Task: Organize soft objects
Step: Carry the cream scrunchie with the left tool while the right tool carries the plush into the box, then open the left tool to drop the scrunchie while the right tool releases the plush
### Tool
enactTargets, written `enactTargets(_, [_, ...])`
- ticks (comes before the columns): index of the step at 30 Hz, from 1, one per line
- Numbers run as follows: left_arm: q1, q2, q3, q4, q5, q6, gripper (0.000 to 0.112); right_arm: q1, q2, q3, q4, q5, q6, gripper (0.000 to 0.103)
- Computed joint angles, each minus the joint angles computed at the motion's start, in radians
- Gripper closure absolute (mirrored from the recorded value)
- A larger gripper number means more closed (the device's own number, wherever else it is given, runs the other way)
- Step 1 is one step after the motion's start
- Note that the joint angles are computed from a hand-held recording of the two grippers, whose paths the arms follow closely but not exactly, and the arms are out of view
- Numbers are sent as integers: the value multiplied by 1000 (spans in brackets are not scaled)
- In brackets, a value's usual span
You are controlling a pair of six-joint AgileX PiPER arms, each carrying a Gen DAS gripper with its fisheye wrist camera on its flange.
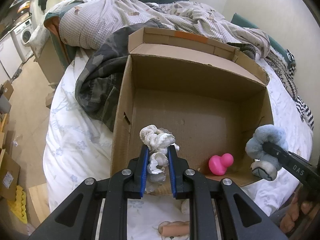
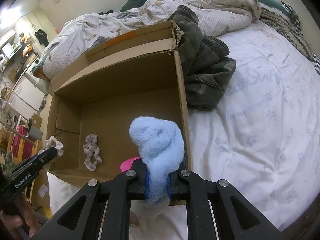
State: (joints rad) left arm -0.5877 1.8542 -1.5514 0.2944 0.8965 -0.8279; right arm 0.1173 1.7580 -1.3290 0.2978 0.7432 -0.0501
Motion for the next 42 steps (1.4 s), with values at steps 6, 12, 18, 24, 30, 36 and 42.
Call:
enactTargets(6, [1, 10, -12, -1, 16, -1, 93, -2, -2, 1, 3, 1, -4, 90])
enactTargets(12, [3, 15, -19, -8, 18, 6, 90, -1, -3, 2, 11, 3, -9, 90])
enactTargets(18, [-3, 14, -16, 1, 14, 4, 71, 1, -2, 0, 14, 7, -9, 87])
enactTargets(24, [-13, 13, -20, 38, 30, -45, 47, -14, 7, -4, 95, 29, -53, 32])
enactTargets(30, [-8, 14, -24, 22, 34, -34, 47, 12, -11, 4, 96, 2, -63, 28])
enactTargets(36, [-8, 12, -21, 25, 32, -37, 47, 14, -6, 1, 96, 2, -62, 28])
enactTargets(42, [-9, 15, -23, 27, 33, -37, 47, 9, -2, 0, 106, 2, -67, 28])
